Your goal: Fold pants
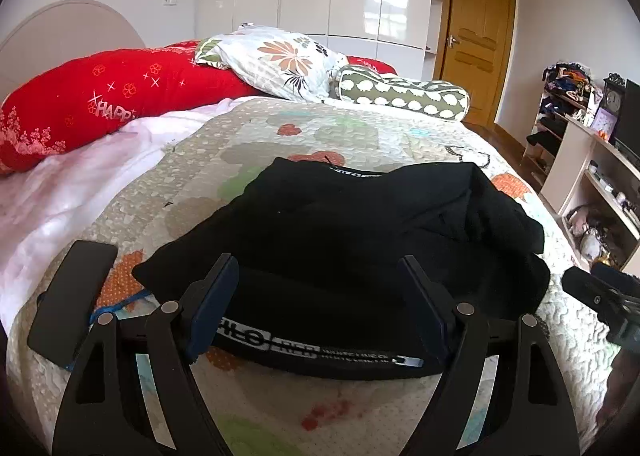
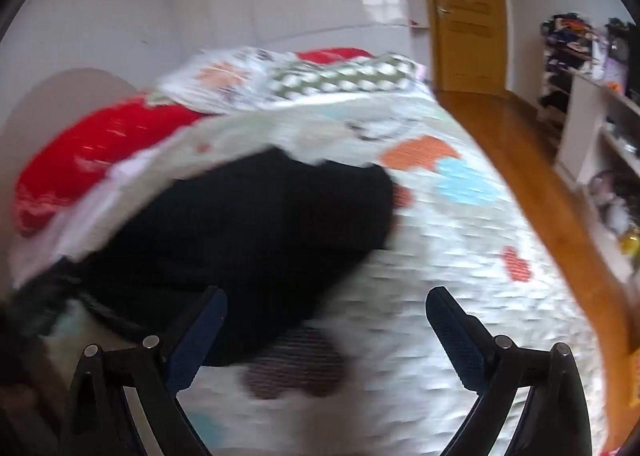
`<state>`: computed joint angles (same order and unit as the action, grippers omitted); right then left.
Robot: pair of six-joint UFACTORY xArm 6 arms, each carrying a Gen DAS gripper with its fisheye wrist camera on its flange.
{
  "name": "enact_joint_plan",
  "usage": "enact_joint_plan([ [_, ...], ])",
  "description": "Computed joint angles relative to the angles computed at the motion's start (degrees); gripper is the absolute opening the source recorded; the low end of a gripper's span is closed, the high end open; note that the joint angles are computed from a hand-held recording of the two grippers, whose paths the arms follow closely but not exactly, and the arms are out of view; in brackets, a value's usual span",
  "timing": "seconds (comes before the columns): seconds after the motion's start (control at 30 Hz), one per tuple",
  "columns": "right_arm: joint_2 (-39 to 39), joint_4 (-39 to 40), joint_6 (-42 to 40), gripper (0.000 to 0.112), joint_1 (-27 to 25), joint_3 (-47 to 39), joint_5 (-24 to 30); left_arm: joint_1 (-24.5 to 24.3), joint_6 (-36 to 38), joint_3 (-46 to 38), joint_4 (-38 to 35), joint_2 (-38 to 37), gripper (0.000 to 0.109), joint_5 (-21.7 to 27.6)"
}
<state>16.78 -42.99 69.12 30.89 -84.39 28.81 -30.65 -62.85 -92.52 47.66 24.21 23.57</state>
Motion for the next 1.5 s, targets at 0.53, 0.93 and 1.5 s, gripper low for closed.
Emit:
enact_joint_plan([
  [0.53,5.3,-0.8,-2.7,0.1,4.0,-8.5,2.8,-1.6,-1.7,1.3,1.8,-1.4,0.082,1.3],
  [0.93,5.6,-1.3,-2.4,0.1,4.0,-8.7,3.0,-1.5,-1.7,1.5,0.8,-1.9,0.082,2.0],
  [1.5,6.5,-1.1,-3.6,0.1,3.6,-8.6,1.2,-1.4,-0.5,1.5,-0.7,-1.4,0.082,2.0],
])
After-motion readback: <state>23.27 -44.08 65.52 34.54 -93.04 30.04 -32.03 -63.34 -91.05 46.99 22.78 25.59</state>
